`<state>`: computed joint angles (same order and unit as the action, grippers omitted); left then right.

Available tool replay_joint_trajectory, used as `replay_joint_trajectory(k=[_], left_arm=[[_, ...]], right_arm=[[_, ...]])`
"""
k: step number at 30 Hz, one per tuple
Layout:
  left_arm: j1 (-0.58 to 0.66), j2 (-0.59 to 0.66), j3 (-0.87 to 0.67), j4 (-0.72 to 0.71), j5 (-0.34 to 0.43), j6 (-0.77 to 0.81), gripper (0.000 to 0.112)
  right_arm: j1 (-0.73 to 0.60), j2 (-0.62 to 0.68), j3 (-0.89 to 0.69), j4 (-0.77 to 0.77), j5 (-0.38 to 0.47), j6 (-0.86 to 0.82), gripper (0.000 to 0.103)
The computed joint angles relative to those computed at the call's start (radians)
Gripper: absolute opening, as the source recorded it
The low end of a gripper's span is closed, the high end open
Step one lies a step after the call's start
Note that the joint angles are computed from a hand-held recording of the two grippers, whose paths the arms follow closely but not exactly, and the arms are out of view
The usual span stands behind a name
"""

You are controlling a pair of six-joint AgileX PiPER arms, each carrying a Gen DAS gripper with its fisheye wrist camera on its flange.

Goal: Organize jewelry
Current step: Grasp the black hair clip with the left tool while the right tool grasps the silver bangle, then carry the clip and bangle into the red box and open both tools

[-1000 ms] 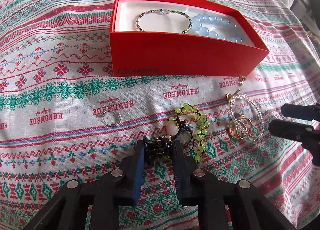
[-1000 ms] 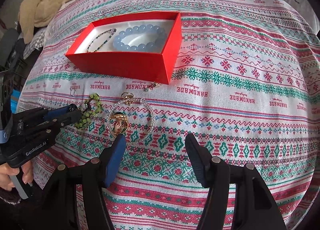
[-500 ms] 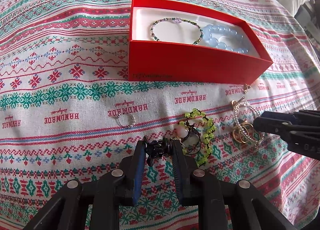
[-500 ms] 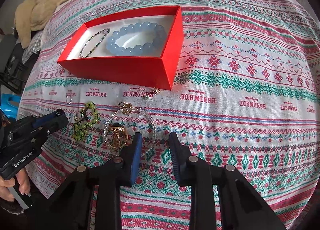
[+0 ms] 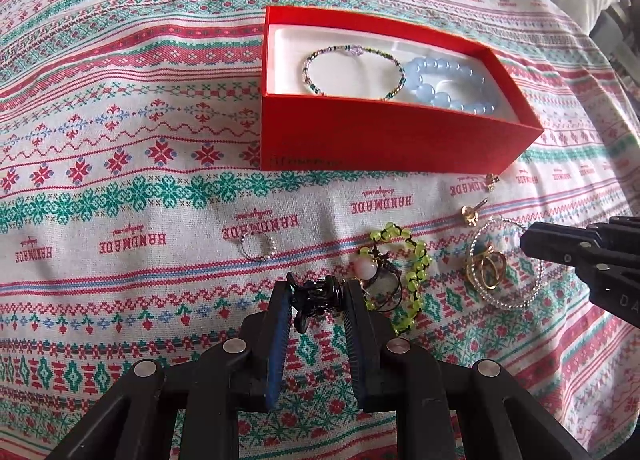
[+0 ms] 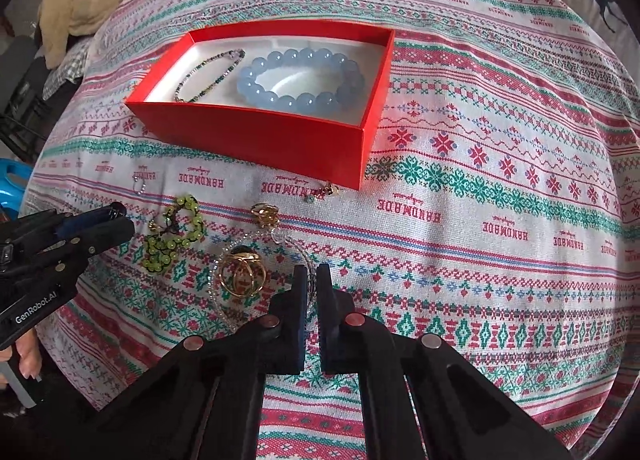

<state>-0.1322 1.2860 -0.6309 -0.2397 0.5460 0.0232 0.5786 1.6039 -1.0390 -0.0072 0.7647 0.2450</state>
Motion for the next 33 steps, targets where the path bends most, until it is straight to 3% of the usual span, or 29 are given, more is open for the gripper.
replay_joint_trajectory(k=[14, 33], left_arm=[[0.035, -0.070, -0.045, -0.045, 0.071, 0.049, 0.020], [0.029, -0.001, -0.223, -0.096, 0.092, -0.003, 0.020]], right_arm=[[-0.014, -0.140, -0.014, 0.073, 0.034, -0.048, 0.003], [-0.083, -0.173, -0.129, 0.151, 0.036, -0.045, 0.003]])
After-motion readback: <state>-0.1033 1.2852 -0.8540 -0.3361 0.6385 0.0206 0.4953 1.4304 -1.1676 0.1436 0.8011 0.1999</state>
